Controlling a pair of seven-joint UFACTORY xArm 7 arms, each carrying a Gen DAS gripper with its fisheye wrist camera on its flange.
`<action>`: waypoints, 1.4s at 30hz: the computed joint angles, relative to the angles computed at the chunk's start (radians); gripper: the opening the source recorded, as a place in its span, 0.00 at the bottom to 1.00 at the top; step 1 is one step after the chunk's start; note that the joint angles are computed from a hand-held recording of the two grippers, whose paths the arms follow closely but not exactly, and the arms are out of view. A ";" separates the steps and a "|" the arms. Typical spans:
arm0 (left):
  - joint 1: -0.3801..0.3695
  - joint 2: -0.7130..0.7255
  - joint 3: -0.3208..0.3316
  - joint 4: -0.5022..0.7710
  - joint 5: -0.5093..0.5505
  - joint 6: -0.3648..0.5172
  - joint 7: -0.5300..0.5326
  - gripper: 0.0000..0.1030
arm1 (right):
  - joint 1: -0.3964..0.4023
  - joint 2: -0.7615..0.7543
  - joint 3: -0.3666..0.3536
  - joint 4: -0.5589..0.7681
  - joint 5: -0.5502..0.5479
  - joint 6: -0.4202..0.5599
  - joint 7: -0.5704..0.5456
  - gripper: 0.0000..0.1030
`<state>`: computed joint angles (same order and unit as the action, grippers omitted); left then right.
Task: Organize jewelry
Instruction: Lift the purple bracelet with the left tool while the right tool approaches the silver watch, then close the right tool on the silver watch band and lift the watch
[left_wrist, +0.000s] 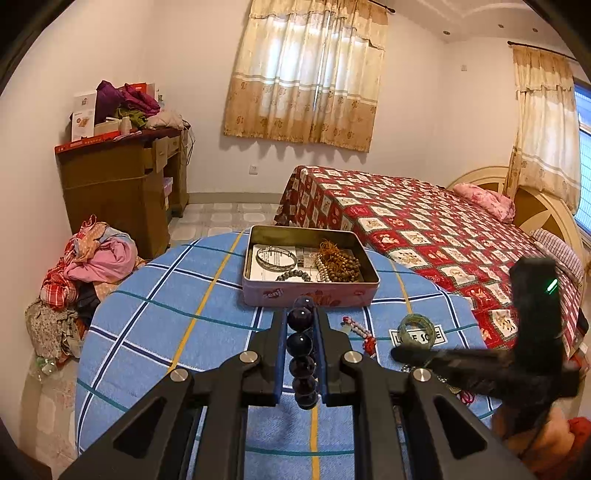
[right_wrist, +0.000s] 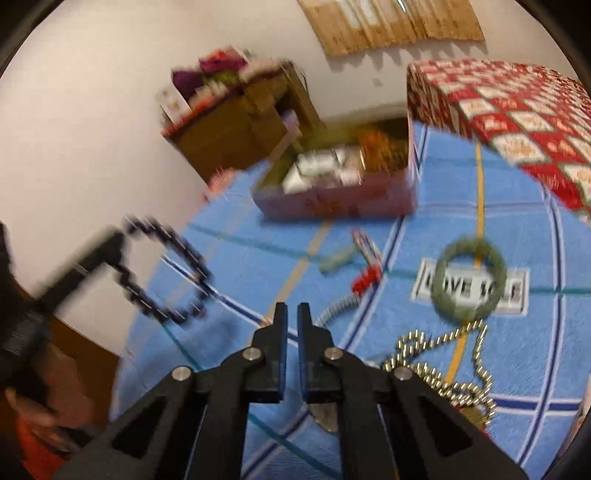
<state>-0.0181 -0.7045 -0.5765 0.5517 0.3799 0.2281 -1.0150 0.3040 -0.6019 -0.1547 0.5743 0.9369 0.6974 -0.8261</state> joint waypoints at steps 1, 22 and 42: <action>0.003 0.001 -0.002 0.003 0.002 0.000 0.000 0.13 | 0.007 -0.013 -0.020 0.013 0.017 0.021 -0.010 0.07; 0.019 -0.015 -0.002 0.017 -0.006 -0.003 0.004 0.13 | -0.022 0.165 0.192 -0.003 -0.277 -0.147 0.115 0.30; 0.076 0.002 -0.034 0.051 0.013 -0.023 -0.007 0.13 | -0.040 0.077 -0.069 0.193 0.224 0.237 -0.071 0.06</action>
